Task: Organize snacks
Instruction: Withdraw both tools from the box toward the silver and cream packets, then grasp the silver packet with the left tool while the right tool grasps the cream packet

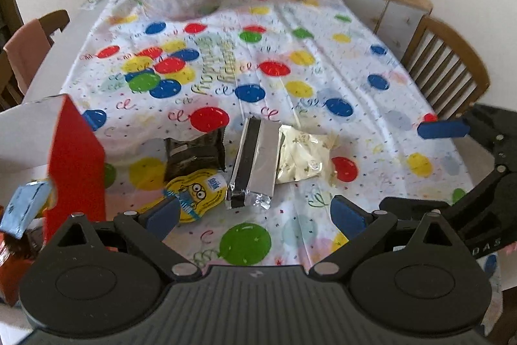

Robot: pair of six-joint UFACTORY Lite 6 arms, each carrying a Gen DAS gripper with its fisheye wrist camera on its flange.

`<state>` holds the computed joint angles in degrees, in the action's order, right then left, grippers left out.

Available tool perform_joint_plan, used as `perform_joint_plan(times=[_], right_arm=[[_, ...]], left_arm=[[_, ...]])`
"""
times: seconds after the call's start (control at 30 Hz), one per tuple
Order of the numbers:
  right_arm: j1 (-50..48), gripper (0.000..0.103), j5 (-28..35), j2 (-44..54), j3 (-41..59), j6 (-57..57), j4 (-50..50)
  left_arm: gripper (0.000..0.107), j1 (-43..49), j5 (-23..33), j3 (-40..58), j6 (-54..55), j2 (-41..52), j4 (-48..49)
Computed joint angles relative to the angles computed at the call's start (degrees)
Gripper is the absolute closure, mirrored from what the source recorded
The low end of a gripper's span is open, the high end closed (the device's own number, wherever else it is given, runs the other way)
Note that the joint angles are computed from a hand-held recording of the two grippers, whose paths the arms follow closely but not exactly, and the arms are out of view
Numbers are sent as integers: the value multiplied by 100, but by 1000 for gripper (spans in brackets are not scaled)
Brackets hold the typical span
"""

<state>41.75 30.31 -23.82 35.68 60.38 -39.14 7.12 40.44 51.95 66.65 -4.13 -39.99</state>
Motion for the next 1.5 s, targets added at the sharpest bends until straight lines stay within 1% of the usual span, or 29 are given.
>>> perform_joint_plan(times=[0.1, 0.23, 0.4, 0.5, 0.53, 0.63, 0.67, 0.73, 0.8, 0.87, 0.93, 1.0, 1.03, 1.07, 1.13, 1.23, 1.3, 1.33, 1.37, 1.4, 1.5], right_arm=[[-616, 0, -423, 355, 65, -1302, 595], [-1116, 3, -740, 965, 311, -2987, 1403], [-1550, 9, -1049, 1562, 592, -4699, 2228], [-1712, 12, -1169, 1883, 785, -5416, 2657], [-1748, 13, -1206, 1969, 839, -5627, 2808], [-1818, 17, -1302, 2256, 1041, -6153, 3134], [-1820, 19, -1331, 2351, 1112, -6272, 3207], [-1788, 20, -1382, 2580, 1299, -6356, 3193], [-1735, 24, -1477, 2789, 1440, -6500, 3222], [-1695, 28, -1532, 2986, 1547, -6662, 3276], [-1632, 32, -1555, 3218, 1664, -6602, 3087], [-1568, 36, -1610, 3350, 1697, -6312, 2717], [-1574, 38, -1644, 3414, 1729, -6241, 2636], [-1591, 41, -1661, 3457, 1761, -6265, 2685], [-1651, 42, -1683, 3554, 1845, -6406, 2882], [-1667, 44, -1752, 3665, 1879, -6044, 2537], [-1719, 48, -1787, 3714, 1902, -6404, 2959], [-1723, 49, -1811, 3719, 1895, -6434, 3016], [-1723, 51, -1837, 3714, 1875, -6476, 3071], [-1716, 55, -1840, 3707, 1866, -6455, 3068], [-1704, 61, -1771, 3640, 1822, -6262, 2955]], left_arm=[[7, -480, -346, 307, -639, 484, 425], [7, -875, -526, 834, -1214, 1139, 830], [8, -1252, -682, 1489, -1742, 1773, 1247], [9, -1388, -656, 1873, -1911, 2070, 1412], [12, -1440, -664, 2003, -2008, 2178, 1509], [15, -1578, -636, 2322, -2318, 2495, 1814], [16, -1624, -659, 2369, -2358, 2571, 1898], [26, -1698, -674, 2454, -2442, 2717, 2053], [32, -1733, -621, 2573, -2573, 2874, 2198], [32, -1743, -581, 2684, -2603, 3007, 2234], [32, -1745, -527, 2806, -2558, 3124, 2191], [32, -1768, -471, 2923, -2538, 3236, 2188], [32, -1786, -424, 2989, -2525, 3298, 2200], [32, -1803, -393, 3042, -2508, 3353, 2211], [33, -1790, -335, 3158, -2490, 3461, 2186], [36, -1744, -212, 3358, -2474, 3626, 2108], [37, -1722, -134, 3454, -2446, 3701, 2061], [37, -1705, -105, 3489, -2422, 3729, 2024], [37, -1685, -59, 3539, -2399, 3767, 1986], [37, -1664, -21, 3585, -2378, 3801, 1942], [39, -1626, 30, 3661, -2393, 3854, 1884]])
